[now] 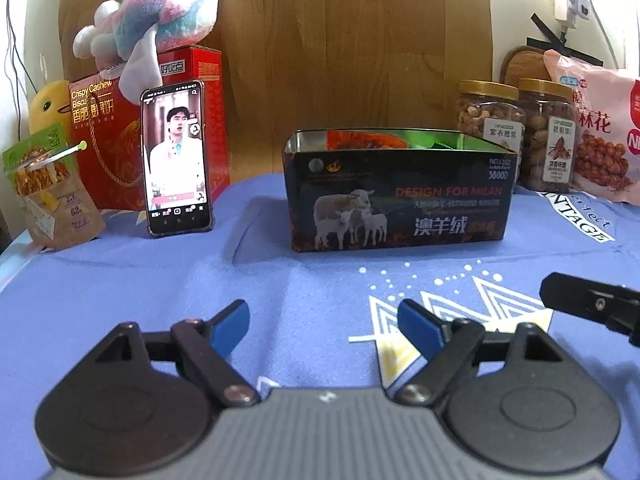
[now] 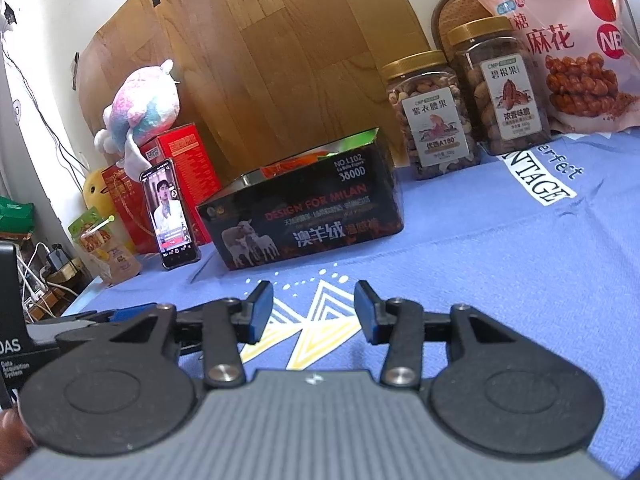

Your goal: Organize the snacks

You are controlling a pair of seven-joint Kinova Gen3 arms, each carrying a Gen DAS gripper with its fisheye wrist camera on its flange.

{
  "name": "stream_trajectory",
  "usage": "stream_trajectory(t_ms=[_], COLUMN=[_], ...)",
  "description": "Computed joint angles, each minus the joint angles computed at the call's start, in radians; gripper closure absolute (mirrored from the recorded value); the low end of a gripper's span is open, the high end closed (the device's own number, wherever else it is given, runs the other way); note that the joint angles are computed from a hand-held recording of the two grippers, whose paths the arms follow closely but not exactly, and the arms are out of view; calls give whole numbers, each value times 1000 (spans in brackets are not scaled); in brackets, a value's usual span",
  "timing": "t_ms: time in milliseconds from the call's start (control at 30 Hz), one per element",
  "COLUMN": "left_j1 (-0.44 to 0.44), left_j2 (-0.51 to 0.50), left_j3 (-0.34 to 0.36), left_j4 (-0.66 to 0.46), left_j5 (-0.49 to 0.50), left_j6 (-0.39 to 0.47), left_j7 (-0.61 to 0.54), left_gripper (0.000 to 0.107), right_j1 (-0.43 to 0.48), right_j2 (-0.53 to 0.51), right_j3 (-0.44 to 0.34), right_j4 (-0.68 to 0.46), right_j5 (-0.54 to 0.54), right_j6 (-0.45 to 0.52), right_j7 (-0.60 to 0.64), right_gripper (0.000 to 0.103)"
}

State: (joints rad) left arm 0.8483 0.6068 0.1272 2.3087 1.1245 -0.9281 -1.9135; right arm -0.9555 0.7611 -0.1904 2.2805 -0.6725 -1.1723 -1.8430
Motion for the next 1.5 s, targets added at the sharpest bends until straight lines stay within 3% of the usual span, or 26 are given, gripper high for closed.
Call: stream_trajectory(t_ms=[467,1500], left_j1=[31,33], left_j2=[16,18], left_j3=[6,9], left_j4=[6,12], left_j5=[8,-2], left_j6=[-49,-61], left_j7=[-1,14], left_gripper=[18,15], right_j1=[-1,-2], right_j2=[0,0], right_j3=[-1,-1], right_j4=[2,2], right_j5=[-4,-6], right_j6=[-4,-5], right_j7=[-1,-1], right_gripper=[54,54])
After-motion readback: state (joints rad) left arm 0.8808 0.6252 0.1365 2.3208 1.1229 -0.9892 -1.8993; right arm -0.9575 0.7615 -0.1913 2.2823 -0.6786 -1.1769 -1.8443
